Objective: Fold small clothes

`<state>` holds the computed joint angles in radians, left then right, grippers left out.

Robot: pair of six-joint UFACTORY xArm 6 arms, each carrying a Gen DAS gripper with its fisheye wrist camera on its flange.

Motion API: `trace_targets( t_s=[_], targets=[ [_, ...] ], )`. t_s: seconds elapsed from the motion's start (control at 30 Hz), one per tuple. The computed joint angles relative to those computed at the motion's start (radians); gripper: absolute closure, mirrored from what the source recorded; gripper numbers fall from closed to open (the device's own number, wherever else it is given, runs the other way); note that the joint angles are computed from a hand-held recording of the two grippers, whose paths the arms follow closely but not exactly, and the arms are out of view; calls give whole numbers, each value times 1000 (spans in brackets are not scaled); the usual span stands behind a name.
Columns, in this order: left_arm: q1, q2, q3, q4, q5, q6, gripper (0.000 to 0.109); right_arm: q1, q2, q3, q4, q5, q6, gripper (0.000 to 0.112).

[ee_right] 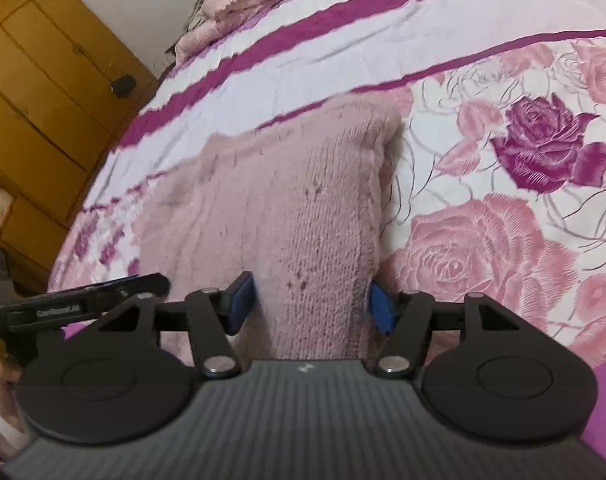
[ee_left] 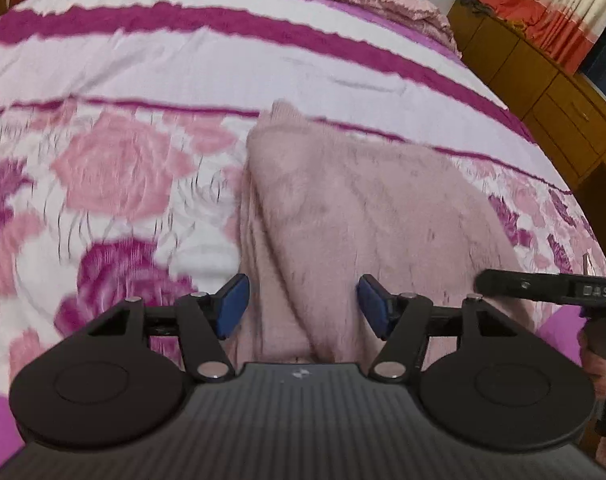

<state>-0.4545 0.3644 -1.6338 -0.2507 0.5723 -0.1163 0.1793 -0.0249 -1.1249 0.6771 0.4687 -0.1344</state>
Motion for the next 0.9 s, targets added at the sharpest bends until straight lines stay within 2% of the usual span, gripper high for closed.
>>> trace_targets(
  t_s=[0.07,0.13,0.2,0.3,0.43,0.53,0.57,0.6,0.63,0.67,0.73,0.8,0.83,0.87,0.9],
  targets=[
    [7,51,-78,2,9,-9,38,-12,3,-10,17,-17,10,44],
    [19,119,-178,-12,32,-22,35,-18,17,-21,19,-73,12,41],
    [34,212,-314,-74,89,-4,33,-25,55,-55,36,-110,9,40],
    [57,374,-556,-128,200,-34,31,-56,163,-171,137,-49,-44,40],
    [69,525,-775,-102,251,-71,30,-88,306,-310,208,49,-71,41],
    [76,518,-724,-194,179,-41,35,-85,365,-366,312,65,-174,42],
    [78,500,-685,-220,149,-25,50,-80,373,-380,323,68,-202,55],
    [78,476,-639,-241,118,-10,59,-76,381,-395,332,71,-235,68],
    [76,452,-594,-266,84,5,60,-66,377,-395,337,57,-272,81],
    [72,419,-536,-295,39,29,65,-62,375,-398,372,52,-334,82],
    [60,363,-446,-322,-54,78,67,-60,364,-402,512,54,-519,84],
    [43,340,-404,-248,-134,65,70,-54,361,-413,612,39,-641,85],
    [38,345,-410,-153,-156,19,71,-51,366,-422,625,24,-656,85],
    [36,368,-444,-65,-153,-20,72,-44,376,-434,602,-3,-630,85],
    [37,410,-513,7,-114,-56,73,-36,393,-449,538,-35,-566,85]
  ],
)
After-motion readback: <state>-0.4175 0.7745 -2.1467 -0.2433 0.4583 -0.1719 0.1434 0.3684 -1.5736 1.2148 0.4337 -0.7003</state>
